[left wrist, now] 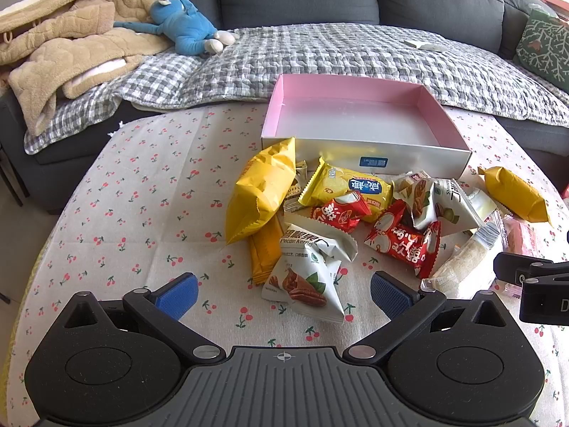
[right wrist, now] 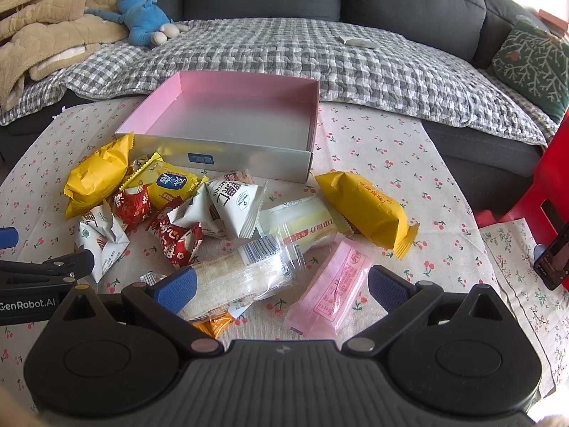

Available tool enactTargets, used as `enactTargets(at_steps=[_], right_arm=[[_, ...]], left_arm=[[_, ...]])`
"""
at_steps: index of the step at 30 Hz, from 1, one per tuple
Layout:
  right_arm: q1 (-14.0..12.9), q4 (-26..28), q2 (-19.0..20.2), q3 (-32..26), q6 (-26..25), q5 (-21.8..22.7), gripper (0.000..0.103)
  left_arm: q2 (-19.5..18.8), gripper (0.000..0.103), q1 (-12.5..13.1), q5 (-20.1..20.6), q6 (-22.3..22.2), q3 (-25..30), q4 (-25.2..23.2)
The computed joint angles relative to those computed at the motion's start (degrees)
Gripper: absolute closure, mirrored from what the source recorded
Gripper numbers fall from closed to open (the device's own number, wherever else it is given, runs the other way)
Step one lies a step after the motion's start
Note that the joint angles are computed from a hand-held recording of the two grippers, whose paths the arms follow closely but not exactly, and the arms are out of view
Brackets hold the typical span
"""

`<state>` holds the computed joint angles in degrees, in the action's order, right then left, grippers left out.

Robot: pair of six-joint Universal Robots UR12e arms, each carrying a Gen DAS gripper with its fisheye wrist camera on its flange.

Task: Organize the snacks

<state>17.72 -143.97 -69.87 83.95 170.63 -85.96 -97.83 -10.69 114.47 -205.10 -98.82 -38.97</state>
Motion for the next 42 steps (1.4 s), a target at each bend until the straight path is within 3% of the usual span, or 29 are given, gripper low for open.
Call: enactTargets(at_steps=[28,34,37,42], right_arm=[[-0.2,3.0,0.3,-1.1,0.4,0.3,0.0],[-0.5,2.5,1.2,-2.3,0.2,0.8,0.0],[-0.9,4.3,1.8,-3.6,0.6,2.9,0.0],[-1.2,8.5,2.8,-6.7,1.8,6.1,0.0]], left_arm=[[0.0,0.0,-0.1,-0.1,0.1,-0.4,0.2],[-0.5,0.0,0.2,-0.1,3.6,-0.9,5.8],[-0.7,0.0,0.8,-1.0,6.1,-0.2,6.0],[-0.8,0.0,3.5,-7.9,9.2,1.6,2.1]])
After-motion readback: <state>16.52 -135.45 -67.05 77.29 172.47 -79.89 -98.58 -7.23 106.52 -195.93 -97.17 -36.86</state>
